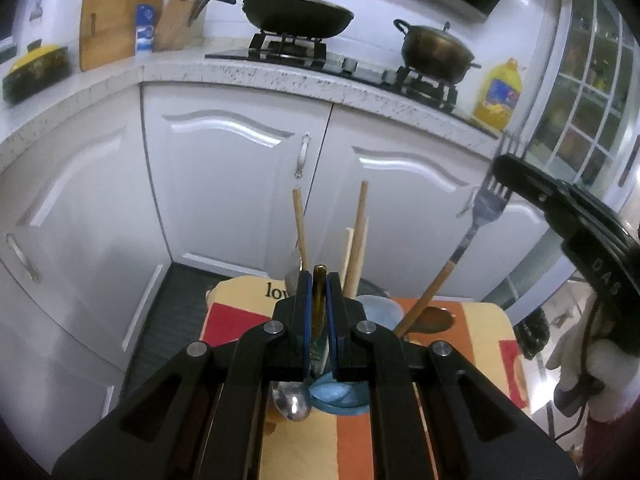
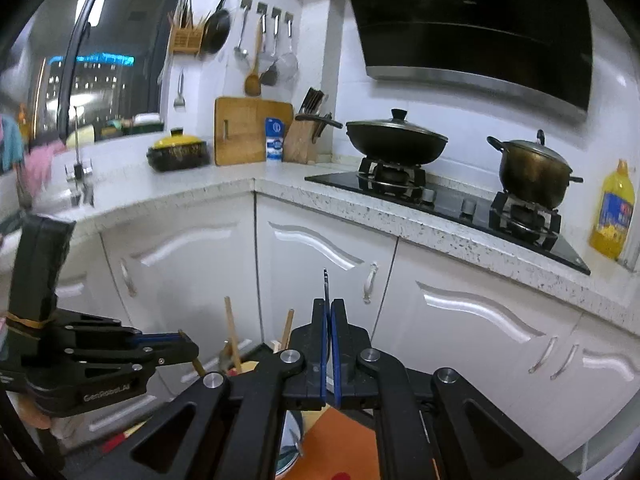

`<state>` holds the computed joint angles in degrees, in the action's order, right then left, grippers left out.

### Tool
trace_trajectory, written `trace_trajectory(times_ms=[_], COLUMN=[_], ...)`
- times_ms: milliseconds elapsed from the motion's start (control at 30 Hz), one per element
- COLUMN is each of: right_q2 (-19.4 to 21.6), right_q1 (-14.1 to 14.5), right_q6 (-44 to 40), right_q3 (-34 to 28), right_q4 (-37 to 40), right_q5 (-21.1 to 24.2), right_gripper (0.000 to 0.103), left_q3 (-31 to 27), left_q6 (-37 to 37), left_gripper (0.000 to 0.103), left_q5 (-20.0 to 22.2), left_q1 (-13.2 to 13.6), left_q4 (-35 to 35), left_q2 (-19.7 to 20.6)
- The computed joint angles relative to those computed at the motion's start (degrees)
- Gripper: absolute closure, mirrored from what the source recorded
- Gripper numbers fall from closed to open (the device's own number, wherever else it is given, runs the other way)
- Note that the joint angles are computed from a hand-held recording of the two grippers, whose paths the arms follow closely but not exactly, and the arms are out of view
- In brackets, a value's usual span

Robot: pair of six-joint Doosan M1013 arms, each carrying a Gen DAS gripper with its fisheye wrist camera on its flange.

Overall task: Organize utensils
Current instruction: 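Lower both utensils into the cup and open both tools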

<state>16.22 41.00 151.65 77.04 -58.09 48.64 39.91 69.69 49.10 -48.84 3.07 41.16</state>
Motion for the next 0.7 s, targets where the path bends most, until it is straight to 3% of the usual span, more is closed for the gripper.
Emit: trace_trajectory(times_ms=[233, 533, 667, 700], right_q2=[2.2, 3.6, 2.4, 1.9], right_q1=[-0.9, -3.5, -5.7, -6.1], right_q6=[-4.2, -13.9, -16.4, -16.1], right_q3=[-0.5, -0.9, 0.6, 1.1], right_q4=[3.1, 19.5, 29.7, 31.3], right_q5=[-0.6, -2.4, -6.5, -7.6], right_gripper=[0.101, 0.101, 0.100, 0.095], left_q3=[-0.8, -1.0, -1.6, -1.4], left_q6=[0.2, -0.2, -0.7, -0.9], left_gripper=[0.098, 0.098, 0.098, 0.096], left_q5=[1.7, 3.4, 4.3, 4.2], left_q1=[-0.2, -0.2, -0.1, 0.0], left_q4=[0.4, -0.9, -1.2, -1.6], left_q2=[1.6, 2.4, 2.7, 2.6])
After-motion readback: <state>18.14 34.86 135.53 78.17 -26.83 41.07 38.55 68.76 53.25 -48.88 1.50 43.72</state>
